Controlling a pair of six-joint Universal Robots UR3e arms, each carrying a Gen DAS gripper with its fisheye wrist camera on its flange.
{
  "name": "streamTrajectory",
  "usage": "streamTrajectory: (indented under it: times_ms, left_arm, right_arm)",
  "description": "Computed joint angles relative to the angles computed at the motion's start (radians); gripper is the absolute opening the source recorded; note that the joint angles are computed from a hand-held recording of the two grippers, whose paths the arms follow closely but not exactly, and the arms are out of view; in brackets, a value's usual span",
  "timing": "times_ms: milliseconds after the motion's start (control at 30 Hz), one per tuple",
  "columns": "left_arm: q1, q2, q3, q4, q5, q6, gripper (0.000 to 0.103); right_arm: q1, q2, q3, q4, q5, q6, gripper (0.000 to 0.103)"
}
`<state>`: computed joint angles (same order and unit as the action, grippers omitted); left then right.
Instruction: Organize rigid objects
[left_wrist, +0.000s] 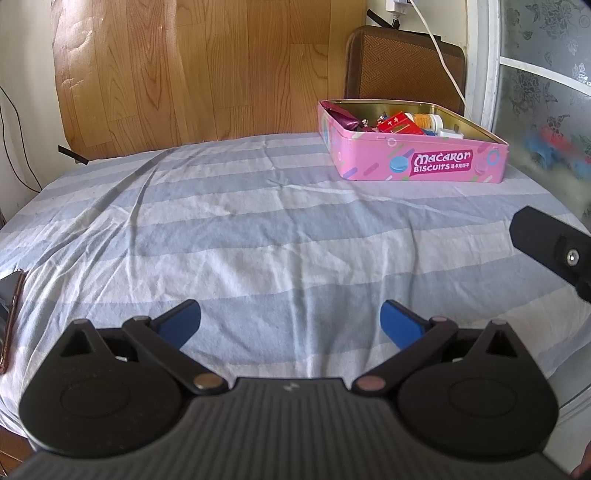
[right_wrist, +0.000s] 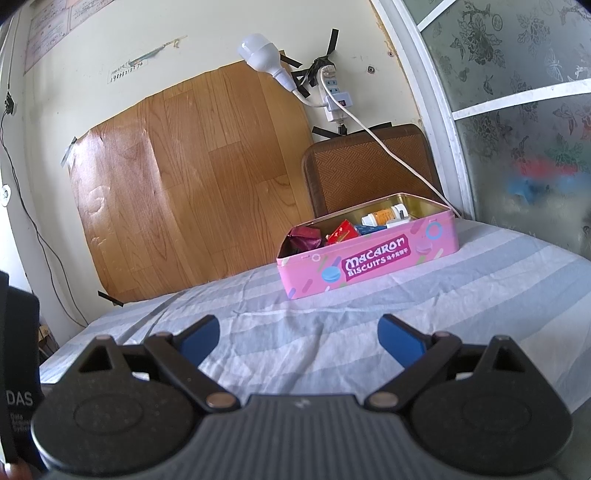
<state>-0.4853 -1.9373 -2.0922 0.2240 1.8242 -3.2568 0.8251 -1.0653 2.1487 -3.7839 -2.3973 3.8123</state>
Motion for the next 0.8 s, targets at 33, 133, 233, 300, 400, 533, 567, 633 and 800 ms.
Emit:
streamTrajectory:
  times_ms: [33, 133, 233, 300, 400, 533, 567, 633, 800]
  left_arm:
    - [0.000, 0.000, 0.001, -0.001, 0.001, 0.000, 0.103]
    - [0.001, 0.001, 0.000, -0.004, -0.002, 0.001, 0.103]
    - [0.007, -0.002, 0.002, -0.002, -0.006, 0.006, 0.103]
    - [0.013, -0.003, 0.005, -0.010, -0.012, 0.004, 0.103]
    - [0.020, -0.004, 0.009, -0.024, -0.026, 0.003, 0.103]
    - [0.023, -0.011, 0.021, -0.039, -0.043, 0.007, 0.103]
    - [0.024, -0.013, 0.026, -0.043, -0.049, 0.009, 0.103]
    - [0.024, -0.020, 0.042, -0.057, -0.058, 0.012, 0.103]
    - [0.026, -0.049, 0.107, -0.101, -0.079, 0.019, 0.103]
  right_arm:
    - [0.001, 0.000, -0.002, 0.002, -0.002, 0.000, 0.096]
    - [0.001, 0.012, -0.003, -0.005, 0.001, -0.002, 0.096]
    - [-0.006, 0.010, 0.005, -0.006, 0.014, -0.003, 0.096]
    - [-0.011, 0.007, 0.011, -0.007, 0.020, -0.008, 0.096]
    - [-0.015, 0.003, 0.023, -0.008, 0.025, -0.003, 0.096]
    - [-0.023, -0.002, 0.040, -0.011, 0.028, 0.010, 0.096]
    - [-0.030, -0.005, 0.044, -0.010, 0.035, 0.009, 0.096]
    - [-0.034, -0.007, 0.048, -0.004, 0.037, 0.014, 0.096]
    - [-0.066, -0.009, 0.048, 0.001, 0.068, -0.003, 0.096]
